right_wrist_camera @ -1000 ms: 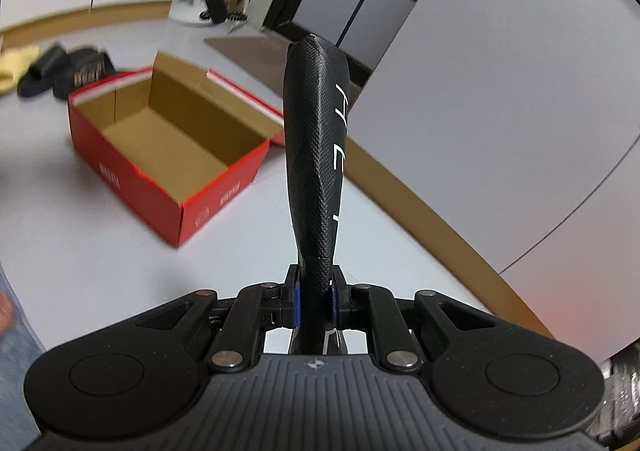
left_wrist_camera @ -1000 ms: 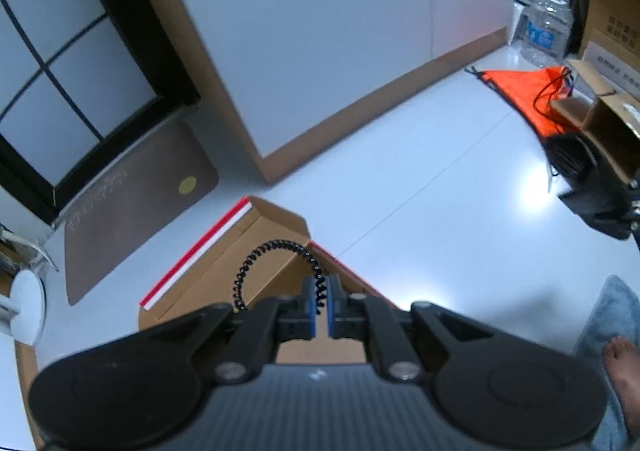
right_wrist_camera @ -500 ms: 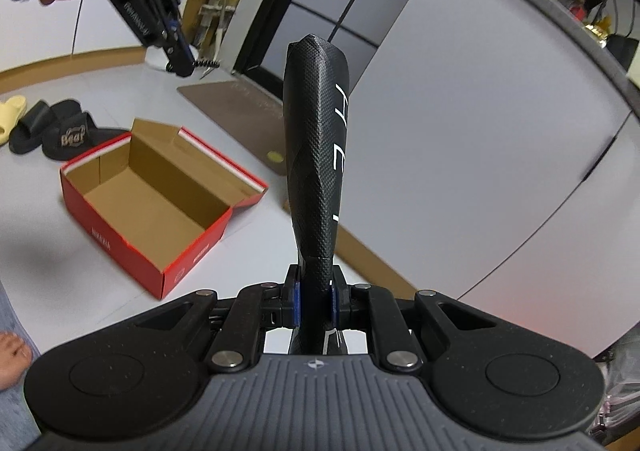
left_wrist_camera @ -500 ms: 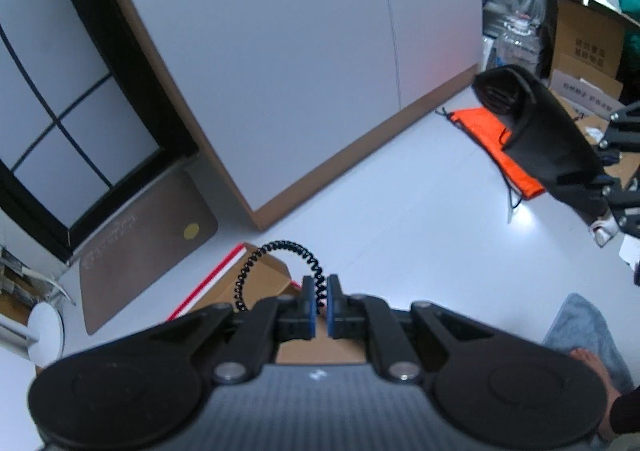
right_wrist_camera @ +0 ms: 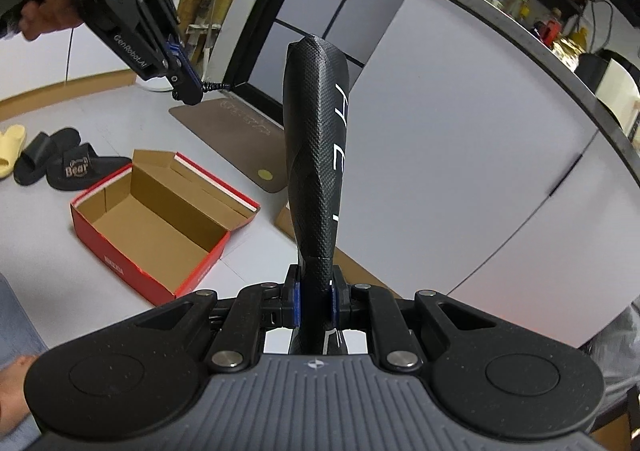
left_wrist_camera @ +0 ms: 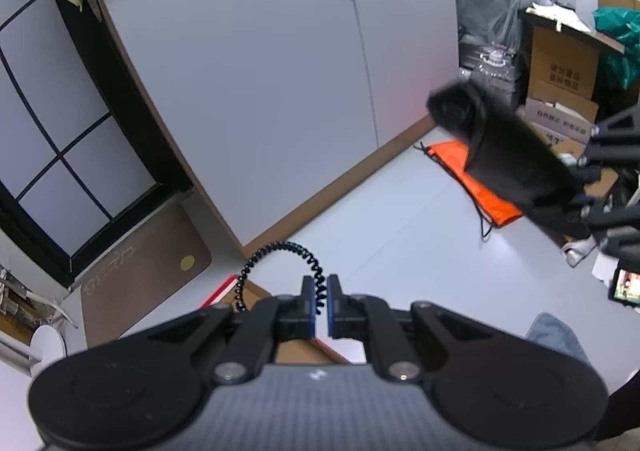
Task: Fold shopping bag
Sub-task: 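Carry the bracelet with the left tool toward the rolled bag in the right tool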
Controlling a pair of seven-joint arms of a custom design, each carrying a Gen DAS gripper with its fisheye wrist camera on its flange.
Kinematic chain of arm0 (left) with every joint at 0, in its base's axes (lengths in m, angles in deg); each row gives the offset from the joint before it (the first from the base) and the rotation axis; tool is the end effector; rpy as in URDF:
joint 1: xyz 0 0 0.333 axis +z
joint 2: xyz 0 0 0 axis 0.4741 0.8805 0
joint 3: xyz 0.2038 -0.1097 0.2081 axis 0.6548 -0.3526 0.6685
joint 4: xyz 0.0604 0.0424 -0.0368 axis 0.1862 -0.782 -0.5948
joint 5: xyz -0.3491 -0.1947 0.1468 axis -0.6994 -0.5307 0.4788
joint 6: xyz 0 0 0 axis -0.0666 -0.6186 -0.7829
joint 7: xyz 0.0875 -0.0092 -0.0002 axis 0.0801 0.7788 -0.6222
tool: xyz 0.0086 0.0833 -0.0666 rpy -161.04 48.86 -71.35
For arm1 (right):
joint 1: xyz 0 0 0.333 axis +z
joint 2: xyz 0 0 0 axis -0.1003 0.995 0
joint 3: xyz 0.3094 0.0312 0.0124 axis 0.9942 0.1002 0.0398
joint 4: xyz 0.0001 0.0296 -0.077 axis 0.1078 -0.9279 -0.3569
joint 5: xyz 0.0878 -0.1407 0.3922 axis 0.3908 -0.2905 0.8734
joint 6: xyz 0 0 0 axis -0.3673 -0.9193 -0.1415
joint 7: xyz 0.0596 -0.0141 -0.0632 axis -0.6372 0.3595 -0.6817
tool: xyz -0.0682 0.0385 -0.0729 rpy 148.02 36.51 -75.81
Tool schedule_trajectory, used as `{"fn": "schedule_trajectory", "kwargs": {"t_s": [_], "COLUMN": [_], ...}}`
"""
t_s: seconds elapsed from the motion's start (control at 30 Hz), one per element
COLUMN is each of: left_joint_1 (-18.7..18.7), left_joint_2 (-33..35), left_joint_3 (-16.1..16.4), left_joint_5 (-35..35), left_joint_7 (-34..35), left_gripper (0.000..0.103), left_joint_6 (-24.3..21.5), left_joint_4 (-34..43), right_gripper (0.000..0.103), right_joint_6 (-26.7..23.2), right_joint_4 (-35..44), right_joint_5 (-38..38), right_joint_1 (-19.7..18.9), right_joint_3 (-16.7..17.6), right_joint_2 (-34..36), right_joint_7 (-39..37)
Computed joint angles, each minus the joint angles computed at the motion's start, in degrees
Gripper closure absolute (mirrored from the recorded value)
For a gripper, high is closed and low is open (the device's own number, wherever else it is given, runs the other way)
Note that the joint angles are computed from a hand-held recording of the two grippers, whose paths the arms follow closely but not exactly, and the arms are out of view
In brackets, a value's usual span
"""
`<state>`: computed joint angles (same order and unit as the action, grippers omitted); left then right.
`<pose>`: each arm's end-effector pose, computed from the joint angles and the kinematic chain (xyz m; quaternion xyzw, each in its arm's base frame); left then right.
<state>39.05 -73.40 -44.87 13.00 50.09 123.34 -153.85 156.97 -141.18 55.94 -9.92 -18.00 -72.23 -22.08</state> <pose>0.2713 0.1163 0.9966 -0.5452 0.7533 -0.1971 0.3104 0.7182 -0.0197 0.6904 -0.8429 0.2910 -0.3510 0.2856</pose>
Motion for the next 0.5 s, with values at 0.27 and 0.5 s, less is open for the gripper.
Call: {"fn": "schedule_trajectory", "kwargs": {"t_s": [0.27,0.5], "left_joint_1": [-1.23,-3.13], "left_joint_2": [-0.21,-0.29], "left_joint_3": [-0.64,-0.88], "left_joint_5": [-0.53,-1.97], "left_joint_7": [0.59,1.23], "left_gripper": [0.098,0.098], "left_joint_6": [-1.38,-3.21], "left_joint_4": [1.49,3.39], "right_gripper": [0.088,0.088], "right_joint_6": [1.19,1.04], "right_joint_4": [-7.69,-11.55], "right_joint_5": [1.3,4.61], "right_joint_1": [0.22,1.14], "right_joint_3": [-0.95,-1.71], "right_joint_2": [-4.45,-7.13], "right_joint_7": [-1.43,-4.7]}}
